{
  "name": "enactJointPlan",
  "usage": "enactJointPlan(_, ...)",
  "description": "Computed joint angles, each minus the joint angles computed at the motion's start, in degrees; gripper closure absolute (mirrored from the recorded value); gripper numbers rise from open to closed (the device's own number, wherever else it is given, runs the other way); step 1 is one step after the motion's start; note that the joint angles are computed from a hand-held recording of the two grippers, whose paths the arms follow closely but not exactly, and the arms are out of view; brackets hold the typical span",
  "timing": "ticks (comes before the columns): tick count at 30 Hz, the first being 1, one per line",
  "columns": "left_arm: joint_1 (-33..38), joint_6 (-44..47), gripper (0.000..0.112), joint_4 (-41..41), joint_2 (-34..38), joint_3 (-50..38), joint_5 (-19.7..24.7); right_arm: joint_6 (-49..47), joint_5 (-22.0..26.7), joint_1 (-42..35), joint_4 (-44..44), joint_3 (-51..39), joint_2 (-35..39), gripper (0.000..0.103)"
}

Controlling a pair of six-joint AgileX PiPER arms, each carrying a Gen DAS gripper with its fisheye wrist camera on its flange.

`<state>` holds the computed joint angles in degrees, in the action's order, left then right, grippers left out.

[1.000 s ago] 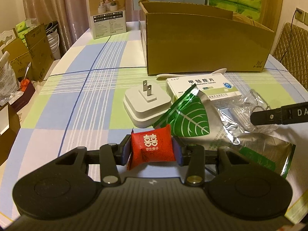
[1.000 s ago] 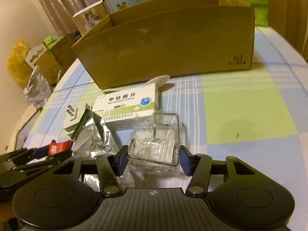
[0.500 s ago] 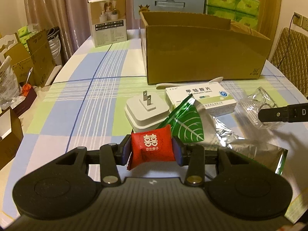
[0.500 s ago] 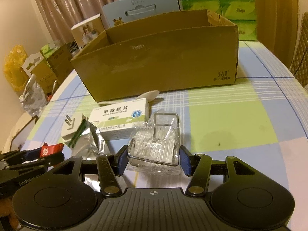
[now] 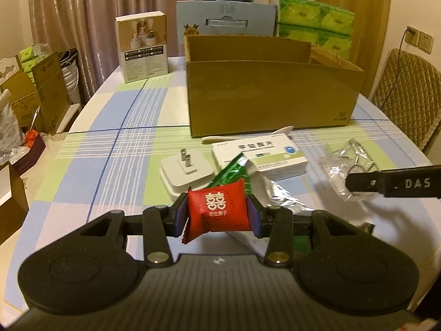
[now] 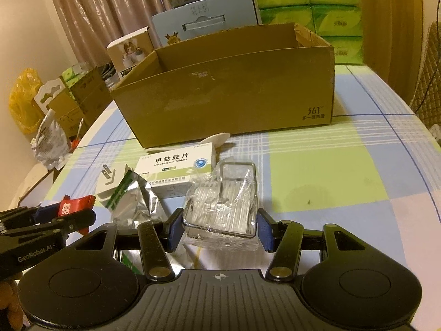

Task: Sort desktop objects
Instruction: 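Close the right gripper on the clear plastic tray while the left gripper holds the candy, then carry the red candy and clear tray into the cardboard box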

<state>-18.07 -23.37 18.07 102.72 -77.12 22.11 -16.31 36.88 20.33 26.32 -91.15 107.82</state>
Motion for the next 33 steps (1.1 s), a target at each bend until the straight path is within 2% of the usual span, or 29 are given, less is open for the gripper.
enactJointPlan(4, -0.96, 1.00, 0.073, -2.45, -1.33, 0.79, 0.19, -0.36, -0.65, -0.21, 0.01, 1.70, -1.44, 0.051)
enactJointPlan(18, -4.47, 0.22, 0.073, -2.23, -4.64, 1.90, 2.36, -2.12, -1.64, -1.35, 0.94, 6.70, -5.66, 0.051)
enactJointPlan(33, -5.10, 2.94, 0.073, -3.74, -4.17, -1.14, 4.56, -2.88, -0.14, -1.87, 0.32, 6.56, -7.34, 0.051)
